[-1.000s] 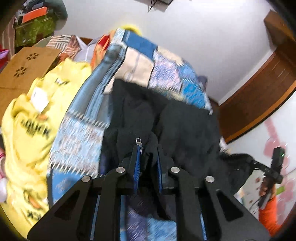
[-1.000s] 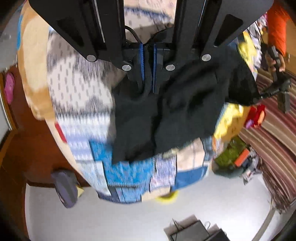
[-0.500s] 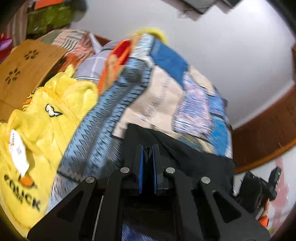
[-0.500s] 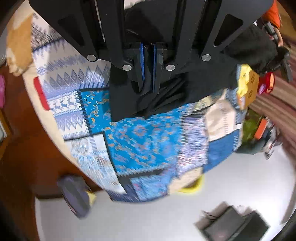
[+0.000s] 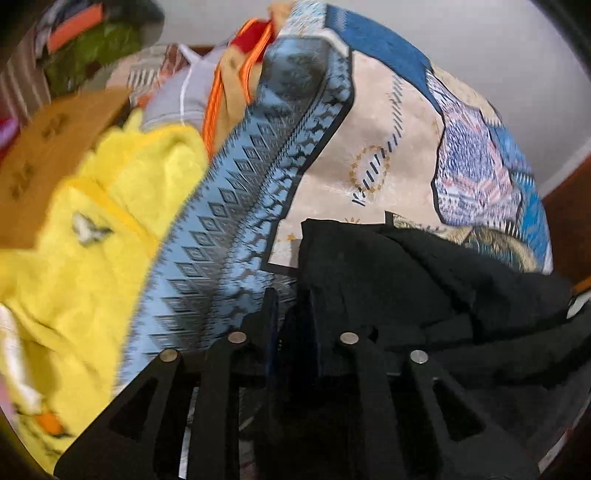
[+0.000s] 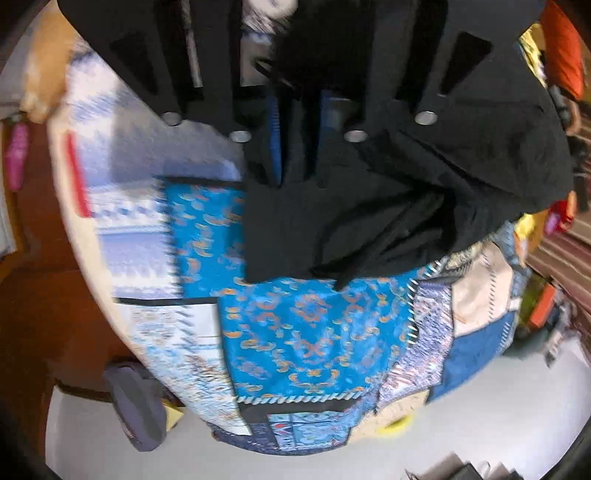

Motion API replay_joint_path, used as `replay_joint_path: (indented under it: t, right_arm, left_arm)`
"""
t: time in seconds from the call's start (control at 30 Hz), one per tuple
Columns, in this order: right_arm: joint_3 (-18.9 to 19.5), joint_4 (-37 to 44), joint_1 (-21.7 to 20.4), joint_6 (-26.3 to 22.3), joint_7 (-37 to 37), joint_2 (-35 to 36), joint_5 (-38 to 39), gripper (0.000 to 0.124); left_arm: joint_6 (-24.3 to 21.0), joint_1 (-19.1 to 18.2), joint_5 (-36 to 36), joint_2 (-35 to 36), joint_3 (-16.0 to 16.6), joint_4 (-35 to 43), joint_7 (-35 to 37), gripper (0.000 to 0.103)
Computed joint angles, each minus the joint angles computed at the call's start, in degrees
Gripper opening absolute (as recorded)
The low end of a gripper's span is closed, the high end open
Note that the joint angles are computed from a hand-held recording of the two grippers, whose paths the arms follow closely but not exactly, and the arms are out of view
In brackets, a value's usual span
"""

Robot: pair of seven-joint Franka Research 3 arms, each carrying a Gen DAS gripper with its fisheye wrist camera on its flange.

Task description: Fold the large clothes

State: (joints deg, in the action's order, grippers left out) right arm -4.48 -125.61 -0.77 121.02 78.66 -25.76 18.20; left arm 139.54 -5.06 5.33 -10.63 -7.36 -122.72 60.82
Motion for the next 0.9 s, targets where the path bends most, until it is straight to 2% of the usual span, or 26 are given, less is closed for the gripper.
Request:
replay_joint_path:
  t: [0.03,0.07,0.1,0.17,0.37,0.57,0.7,0.83,0.9]
  right_arm:
    - [0.6,-0.7,-0.7,1.4,0.5,-1.0,-1.7,0.033]
    - [1.2,-2.0,-1.8,3.5,1.4,-3.2,-3.6,0.036]
    - [1.2,-2.5,-2.3,3.9,2.1,-4.7,-4.3,0.036]
    - [0.4,-2.7,-2.7,2.4,2.9,-6.8,-4.2,0.036]
    - [0.4,-3.9,-1.5,-0.5,2.7,-15.9,-2.3,0.036]
    - [3.6,-4.5,3.5,0.0,1.9,-19.6,0.6,0.039]
    - [5.8,-5.7,7.0,0.9,2.0,-20.5,1.8,0.043]
    - [7.6,-6.3,9.7,1.2,1.8,-17.8,1.9,0.044]
    - [8.9,-6.4,9.9,1.8,2.6,-15.9,0.6,0.044]
  left_arm:
    - [-0.6,0.1,1.3,-1.0,-0.2,-0.1,0.1,0.024]
    - [-0.8,0.2,2.5,-2.8,-0.4,-0.7,0.3,0.032]
    - [-0.8,0.2,3.0,-4.2,-0.4,-1.1,0.4,0.041]
    - [0.2,-0.1,3.3,-8.3,-0.1,-2.8,0.6,0.047]
    - [0.6,-3.0,0.0,-16.8,0.8,-6.0,2.3,0.048]
    - [1.0,-8.7,-3.8,-21.5,-0.2,-10.0,4.0,0.049]
    - [2.6,-11.7,-4.4,-20.0,-2.3,-10.8,4.2,0.049]
    - [4.8,-12.1,-1.5,-15.4,-5.1,-9.4,2.4,0.049]
    - [6.4,-12.7,-2.0,-12.2,-4.7,-8.2,2.2,0.049]
